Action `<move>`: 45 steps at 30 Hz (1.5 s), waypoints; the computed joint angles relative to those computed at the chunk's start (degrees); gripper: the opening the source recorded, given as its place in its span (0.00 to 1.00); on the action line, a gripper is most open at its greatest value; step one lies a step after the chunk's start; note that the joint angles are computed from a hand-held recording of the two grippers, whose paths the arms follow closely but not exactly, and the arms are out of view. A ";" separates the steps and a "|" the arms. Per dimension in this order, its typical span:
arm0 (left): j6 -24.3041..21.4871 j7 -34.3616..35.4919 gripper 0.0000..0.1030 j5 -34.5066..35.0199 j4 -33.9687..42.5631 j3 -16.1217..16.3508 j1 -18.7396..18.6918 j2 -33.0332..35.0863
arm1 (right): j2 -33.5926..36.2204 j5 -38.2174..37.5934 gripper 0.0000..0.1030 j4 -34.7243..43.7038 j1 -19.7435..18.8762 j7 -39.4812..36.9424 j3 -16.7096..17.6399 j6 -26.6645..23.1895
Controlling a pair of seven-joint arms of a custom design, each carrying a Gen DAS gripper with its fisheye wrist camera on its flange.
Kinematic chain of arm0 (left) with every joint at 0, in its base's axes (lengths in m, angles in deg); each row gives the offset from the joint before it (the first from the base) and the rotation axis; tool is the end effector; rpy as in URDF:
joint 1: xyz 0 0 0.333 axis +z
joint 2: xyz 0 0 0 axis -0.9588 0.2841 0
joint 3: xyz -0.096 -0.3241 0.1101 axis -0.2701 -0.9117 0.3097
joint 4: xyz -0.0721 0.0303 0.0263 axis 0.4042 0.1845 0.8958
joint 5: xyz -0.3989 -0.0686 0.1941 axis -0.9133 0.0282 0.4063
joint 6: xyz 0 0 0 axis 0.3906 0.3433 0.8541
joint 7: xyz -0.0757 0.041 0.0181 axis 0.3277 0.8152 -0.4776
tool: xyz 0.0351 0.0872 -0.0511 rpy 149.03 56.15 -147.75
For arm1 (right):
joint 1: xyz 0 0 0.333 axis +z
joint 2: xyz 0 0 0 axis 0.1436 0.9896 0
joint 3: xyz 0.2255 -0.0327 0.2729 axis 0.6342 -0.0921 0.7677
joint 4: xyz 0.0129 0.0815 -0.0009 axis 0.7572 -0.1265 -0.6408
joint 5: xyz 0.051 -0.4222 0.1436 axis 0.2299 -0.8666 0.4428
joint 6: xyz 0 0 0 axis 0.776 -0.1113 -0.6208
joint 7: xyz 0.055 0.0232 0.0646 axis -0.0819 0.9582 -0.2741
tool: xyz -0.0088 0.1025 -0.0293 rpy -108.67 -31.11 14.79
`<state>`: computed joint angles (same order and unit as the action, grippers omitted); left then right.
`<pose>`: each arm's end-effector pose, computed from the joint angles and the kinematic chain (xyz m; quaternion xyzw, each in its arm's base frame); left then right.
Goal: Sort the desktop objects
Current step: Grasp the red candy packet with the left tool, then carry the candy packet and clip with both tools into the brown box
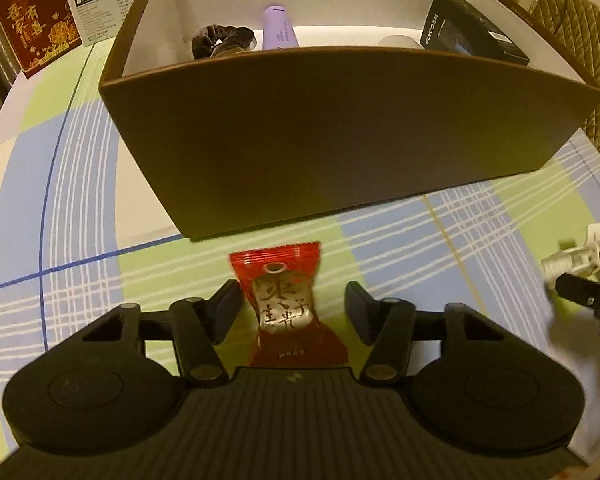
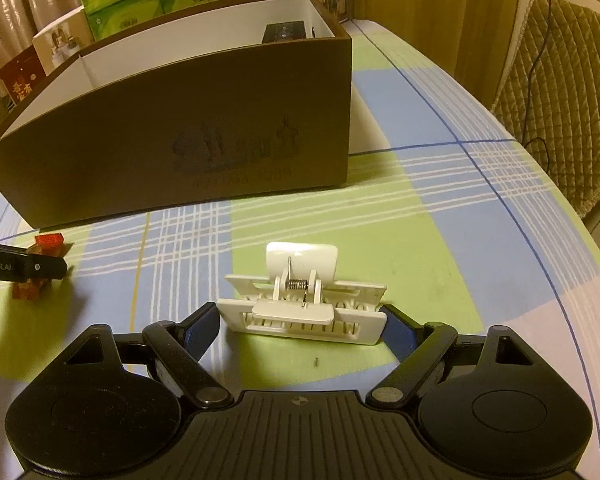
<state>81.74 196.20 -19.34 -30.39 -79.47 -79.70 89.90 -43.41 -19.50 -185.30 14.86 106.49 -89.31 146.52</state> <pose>0.7186 -0.1827 0.4552 -0.4912 0.8377 -0.2134 0.1067 0.5916 0.0803 0.4584 -0.5957 0.7429 -0.2059 0.2253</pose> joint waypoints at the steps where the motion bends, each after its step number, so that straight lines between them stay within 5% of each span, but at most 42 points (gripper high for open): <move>1: 0.76 0.21 0.46 0.35 -0.40 0.05 -0.12 0.02 | 0.03 0.18 0.81 -0.02 0.01 -0.20 -0.03 0.12; 8: 2.03 2.95 0.23 -1.12 -2.23 -0.49 0.72 -1.19 | 0.01 2.36 0.81 -0.15 0.36 -2.79 -0.13 0.57; 30: 0.44 11.39 0.22 -13.02 -11.68 -0.41 2.94 -12.06 | -2.05 20.36 0.81 -0.51 5.05 -22.18 -0.49 2.89; 45: 4.70 15.67 0.22 -18.66 -3.41 -1.21 1.94 -9.87 | 0.56 31.71 0.81 7.61 6.68 -38.98 -0.77 7.81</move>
<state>86.44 211.87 -38.00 -33.80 -80.68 -77.75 80.02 -42.85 12.21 -177.69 21.55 67.51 -90.08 154.33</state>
